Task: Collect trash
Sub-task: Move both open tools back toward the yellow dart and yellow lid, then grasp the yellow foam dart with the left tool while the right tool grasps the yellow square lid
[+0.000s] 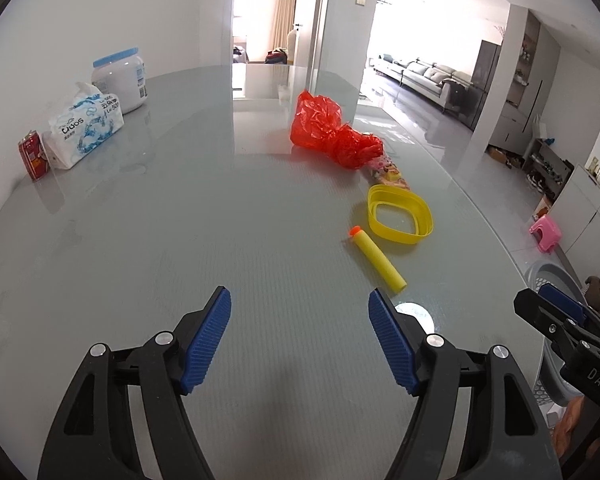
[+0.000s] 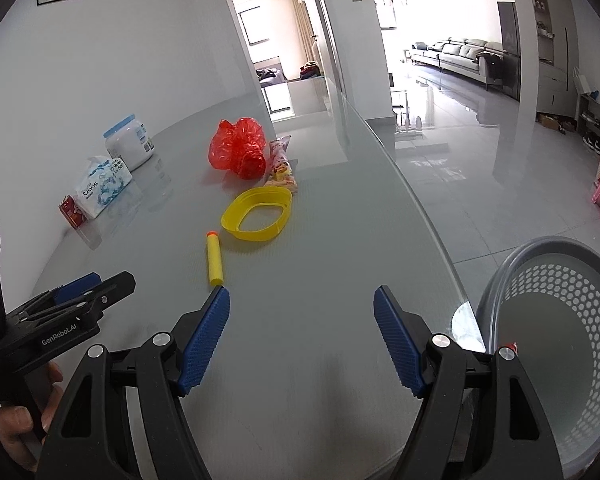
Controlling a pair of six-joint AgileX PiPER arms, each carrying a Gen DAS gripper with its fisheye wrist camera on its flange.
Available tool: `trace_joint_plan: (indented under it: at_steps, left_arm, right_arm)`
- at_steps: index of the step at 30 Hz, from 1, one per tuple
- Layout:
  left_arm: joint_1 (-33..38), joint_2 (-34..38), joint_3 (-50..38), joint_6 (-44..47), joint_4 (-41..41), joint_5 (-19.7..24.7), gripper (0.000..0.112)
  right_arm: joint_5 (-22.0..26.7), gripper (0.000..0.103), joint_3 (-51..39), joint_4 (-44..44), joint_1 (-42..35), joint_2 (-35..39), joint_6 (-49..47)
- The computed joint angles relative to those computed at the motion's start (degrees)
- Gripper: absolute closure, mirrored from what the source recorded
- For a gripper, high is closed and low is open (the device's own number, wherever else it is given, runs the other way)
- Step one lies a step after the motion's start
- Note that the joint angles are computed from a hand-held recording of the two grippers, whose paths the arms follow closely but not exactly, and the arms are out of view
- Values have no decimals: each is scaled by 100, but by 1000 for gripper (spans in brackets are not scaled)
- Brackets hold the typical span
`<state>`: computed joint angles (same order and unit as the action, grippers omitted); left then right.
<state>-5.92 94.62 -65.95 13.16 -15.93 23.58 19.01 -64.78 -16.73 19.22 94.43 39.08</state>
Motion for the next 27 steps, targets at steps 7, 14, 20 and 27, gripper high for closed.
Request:
trace_joint_plan:
  at_steps: [7,14,20,27]
  left_arm:
    - [-498,569,-624,-636,400,110,40]
    - [-856,1186,-1322,-1438,1036,375,40]
    - [-949,1513,-1676,-1788,1313,602,41]
    - [-1072,1599,-1783,-2059,1741,702,60]
  right_arm:
    - [44,32,5,-115,-263,22,171]
    - [-23,32,225,-48,-495,-144,147]
    - [-101,32,351,167,-656,-228,-45]
    - [-71,32,238,423,-680,-107,-287]
